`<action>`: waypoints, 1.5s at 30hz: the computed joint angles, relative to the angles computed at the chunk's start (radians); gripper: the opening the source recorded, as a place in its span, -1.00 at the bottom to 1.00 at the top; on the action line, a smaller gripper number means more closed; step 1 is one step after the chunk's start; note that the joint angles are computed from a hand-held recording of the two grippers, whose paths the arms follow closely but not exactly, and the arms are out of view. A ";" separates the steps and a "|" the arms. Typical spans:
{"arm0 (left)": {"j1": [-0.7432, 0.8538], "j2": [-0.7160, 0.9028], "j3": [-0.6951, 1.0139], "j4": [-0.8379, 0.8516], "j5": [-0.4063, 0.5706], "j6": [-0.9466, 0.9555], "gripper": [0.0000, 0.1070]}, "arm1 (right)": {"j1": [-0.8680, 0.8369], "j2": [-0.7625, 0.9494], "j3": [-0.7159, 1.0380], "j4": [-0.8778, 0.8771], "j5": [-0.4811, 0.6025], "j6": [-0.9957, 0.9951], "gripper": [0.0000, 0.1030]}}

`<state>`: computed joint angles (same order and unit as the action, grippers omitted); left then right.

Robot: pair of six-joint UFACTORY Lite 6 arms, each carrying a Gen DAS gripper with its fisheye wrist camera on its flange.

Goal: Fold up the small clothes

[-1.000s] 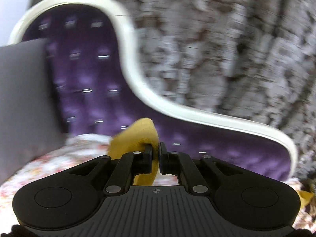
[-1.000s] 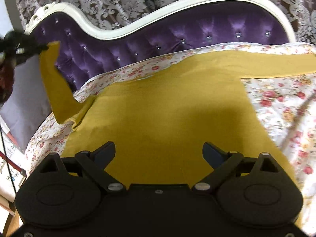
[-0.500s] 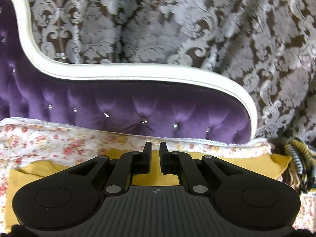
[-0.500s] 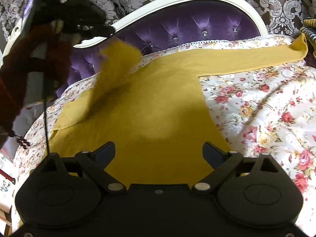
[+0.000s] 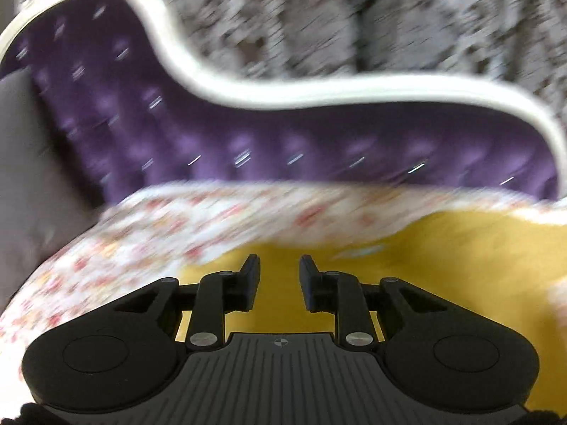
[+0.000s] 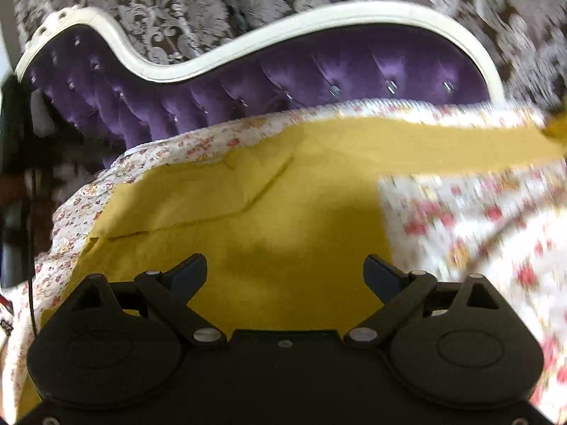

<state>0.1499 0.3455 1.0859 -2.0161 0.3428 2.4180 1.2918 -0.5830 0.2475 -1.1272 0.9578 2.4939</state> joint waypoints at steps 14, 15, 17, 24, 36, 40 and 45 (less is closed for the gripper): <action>0.123 0.280 0.084 -0.464 0.029 0.495 -0.39 | -0.651 0.815 0.612 -0.608 -0.415 -0.226 0.42; 0.124 0.276 0.069 -0.506 0.046 0.532 -0.38 | -0.666 0.877 0.668 -0.614 -0.428 -0.240 0.39; 0.112 0.288 0.070 -0.557 0.061 0.572 -0.37 | -0.699 0.985 0.761 -0.597 -0.459 -0.295 0.21; 0.137 0.300 0.099 -0.431 0.057 0.419 -0.29 | -0.822 0.928 0.654 -0.560 -0.412 -0.241 -0.06; 0.145 0.302 0.111 -0.355 0.050 0.320 -0.27 | -1.061 0.514 0.286 -0.846 -0.608 0.069 0.08; 0.154 0.304 0.119 -0.302 0.051 0.268 -0.27 | -1.043 0.658 0.370 -0.761 -0.561 -0.053 0.09; 0.153 0.304 0.112 -0.324 0.060 0.291 -0.27 | -1.116 0.672 0.309 -1.033 -0.597 0.202 0.16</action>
<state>0.3032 0.6496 1.1979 -2.3405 0.4028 2.7086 0.1758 0.0893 0.5568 -2.1598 0.3606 2.6964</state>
